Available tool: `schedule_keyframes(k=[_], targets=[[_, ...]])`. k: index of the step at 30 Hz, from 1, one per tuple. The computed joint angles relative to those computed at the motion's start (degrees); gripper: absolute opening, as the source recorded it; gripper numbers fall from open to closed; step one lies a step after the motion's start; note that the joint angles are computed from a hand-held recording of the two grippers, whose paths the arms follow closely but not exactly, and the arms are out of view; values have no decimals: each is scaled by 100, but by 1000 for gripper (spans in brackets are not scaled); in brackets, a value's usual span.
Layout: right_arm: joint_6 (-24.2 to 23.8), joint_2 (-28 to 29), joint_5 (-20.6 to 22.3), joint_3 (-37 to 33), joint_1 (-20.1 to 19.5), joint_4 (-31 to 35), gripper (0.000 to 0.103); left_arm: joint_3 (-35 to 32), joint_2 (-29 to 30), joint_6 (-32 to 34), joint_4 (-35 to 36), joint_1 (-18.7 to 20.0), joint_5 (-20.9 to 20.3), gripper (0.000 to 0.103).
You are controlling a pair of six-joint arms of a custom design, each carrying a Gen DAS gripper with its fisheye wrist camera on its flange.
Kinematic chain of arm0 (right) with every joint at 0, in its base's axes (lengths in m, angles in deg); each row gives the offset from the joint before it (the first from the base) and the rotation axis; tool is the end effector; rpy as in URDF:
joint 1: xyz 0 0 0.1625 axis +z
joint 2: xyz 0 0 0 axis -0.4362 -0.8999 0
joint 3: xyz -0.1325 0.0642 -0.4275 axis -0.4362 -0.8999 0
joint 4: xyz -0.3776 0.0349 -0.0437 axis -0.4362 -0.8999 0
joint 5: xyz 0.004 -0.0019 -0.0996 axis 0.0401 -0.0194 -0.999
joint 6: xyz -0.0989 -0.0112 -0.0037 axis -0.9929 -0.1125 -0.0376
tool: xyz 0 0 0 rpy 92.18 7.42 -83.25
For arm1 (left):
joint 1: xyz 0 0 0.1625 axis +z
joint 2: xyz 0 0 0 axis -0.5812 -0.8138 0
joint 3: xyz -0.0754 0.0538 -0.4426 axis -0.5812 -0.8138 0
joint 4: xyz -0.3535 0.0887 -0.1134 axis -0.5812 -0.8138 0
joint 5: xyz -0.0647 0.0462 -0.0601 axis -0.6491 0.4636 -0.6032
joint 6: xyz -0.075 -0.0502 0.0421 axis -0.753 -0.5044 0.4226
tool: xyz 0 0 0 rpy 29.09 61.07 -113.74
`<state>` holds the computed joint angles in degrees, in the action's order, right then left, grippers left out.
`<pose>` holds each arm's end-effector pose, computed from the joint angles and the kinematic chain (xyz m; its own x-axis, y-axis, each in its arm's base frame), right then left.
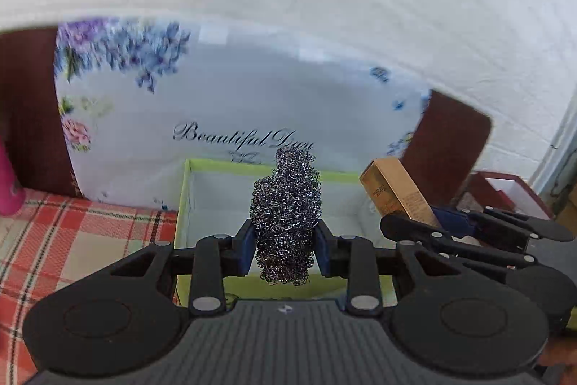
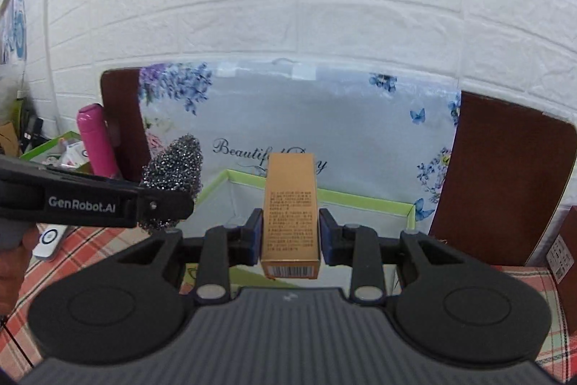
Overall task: Organize objects
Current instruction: 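Carry scrubber and tan box into the green box and open both grippers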
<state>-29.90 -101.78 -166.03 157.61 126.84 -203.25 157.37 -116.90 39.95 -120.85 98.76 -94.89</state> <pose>0.2308 -0.6543 0.1027 -0.6971 -0.2971 0.6525 -0.6987 0.4857 -0.5253 -0.1425 -0.6792 0.1427 -0.8352 0.2679 -0.4803 0.5339 0.6046 -0.5912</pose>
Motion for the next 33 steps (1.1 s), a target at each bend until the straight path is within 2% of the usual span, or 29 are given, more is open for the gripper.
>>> schedule_keyframes(k=[6, 9, 10, 11, 12, 13, 16, 20, 22, 25, 28, 31, 33], targets=[[67, 667, -246, -1275, -239, 1042, 30, -1150, 588, -5, 834, 342, 121, 35], [73, 909, -360, -1691, -319, 1467, 31, -1476, 786, -24, 1001, 484, 57, 39], [19, 971, -407, -1812, -335, 1656, 31, -1534, 830, 13, 988, 517, 9, 55], [-67, 1026, -450, -1892, -348, 1774, 32, -1610, 872, 95, 1042, 533, 1, 78], [-155, 1065, -505, -1955, -353, 1873, 46, -1653, 901, 177, 1062, 531, 51, 84], [-254, 1093, -551, -1974, -352, 1869, 64, -1633, 915, 238, 980, 526, 105, 85], [-617, 1069, -459, -1789, -359, 1445, 77, -1539, 888, 343, 839, 522, 219, 85], [-519, 765, -252, -1320, -310, 940, 91, -1144, 634, 109, 572, 413, 379, 85], [-453, 560, -140, -987, -267, 624, 102, -857, 501, 187, 294, 260, 557, 85], [-442, 255, -83, -456, -163, 150, 103, -277, 211, 379, -200, 27, 597, 86], [-493, -78, 64, 172, -67, -365, 103, 397, -10, 565, -1007, -264, 790, 86], [-627, -320, 76, 828, 43, -990, 103, 1170, -276, 779, -1841, -459, 595, 86], [-771, -457, 77, 1290, 90, -1490, 103, 1589, -351, 714, -2367, -612, 701, 86]])
